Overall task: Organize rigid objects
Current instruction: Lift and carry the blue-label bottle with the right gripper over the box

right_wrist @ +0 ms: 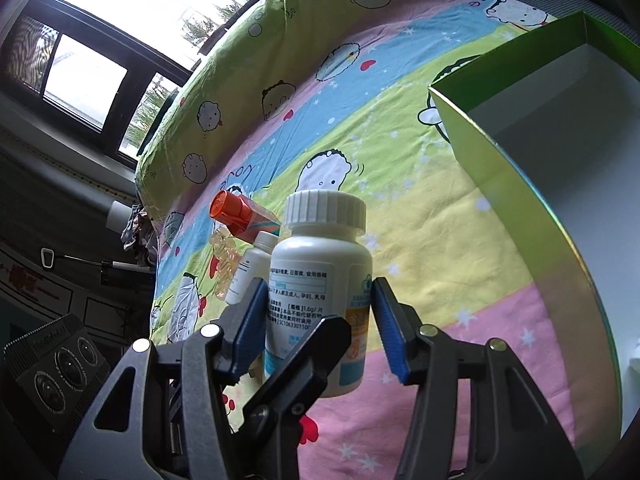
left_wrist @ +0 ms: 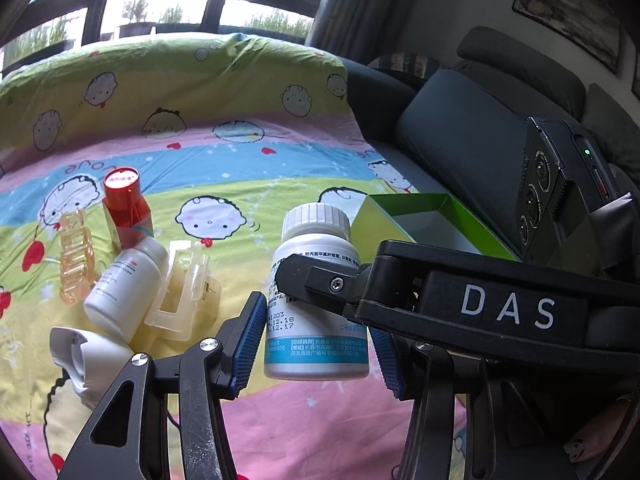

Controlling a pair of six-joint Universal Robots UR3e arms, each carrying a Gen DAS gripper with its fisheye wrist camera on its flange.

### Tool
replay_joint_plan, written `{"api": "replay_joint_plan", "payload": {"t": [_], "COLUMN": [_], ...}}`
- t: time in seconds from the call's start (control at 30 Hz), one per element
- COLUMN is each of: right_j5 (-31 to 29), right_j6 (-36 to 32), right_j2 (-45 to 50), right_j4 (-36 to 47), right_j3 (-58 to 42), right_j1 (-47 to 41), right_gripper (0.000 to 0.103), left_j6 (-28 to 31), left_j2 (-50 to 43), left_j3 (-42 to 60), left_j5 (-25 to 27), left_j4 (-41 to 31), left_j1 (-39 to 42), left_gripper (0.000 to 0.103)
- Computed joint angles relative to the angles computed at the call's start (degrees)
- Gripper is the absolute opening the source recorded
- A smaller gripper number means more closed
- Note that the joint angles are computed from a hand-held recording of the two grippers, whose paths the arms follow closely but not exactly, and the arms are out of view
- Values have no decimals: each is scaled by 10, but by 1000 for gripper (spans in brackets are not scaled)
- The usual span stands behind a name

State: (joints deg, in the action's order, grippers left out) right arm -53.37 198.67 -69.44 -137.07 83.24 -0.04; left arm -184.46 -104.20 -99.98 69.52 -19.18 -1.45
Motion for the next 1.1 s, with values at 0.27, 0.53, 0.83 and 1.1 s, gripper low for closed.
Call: {"api": "replay_joint_plan", "payload": {"t": [0.27, 0.53, 0.83, 1.1], "right_j5": [13, 4, -20, -10], "right_j6": [9, 28, 49, 64], "right_j2": [-57, -134, -183, -215], "right_j4": [-55, -120, -143, -155], "right_j3": [58, 132, 179, 223], "right_j1": [-20, -55, -96, -141], "right_gripper": [53, 53, 53, 53], "left_j6": [4, 25, 41, 55], "left_j2": [22, 20, -40, -89], "left_j3": [-5, 15, 94, 168], "left_j5": [14, -2, -29, -27], "left_j4": [29, 60, 45, 11], "left_j1": [-24, -53, -88, -122], "left_gripper": [52, 52, 52, 52]}}
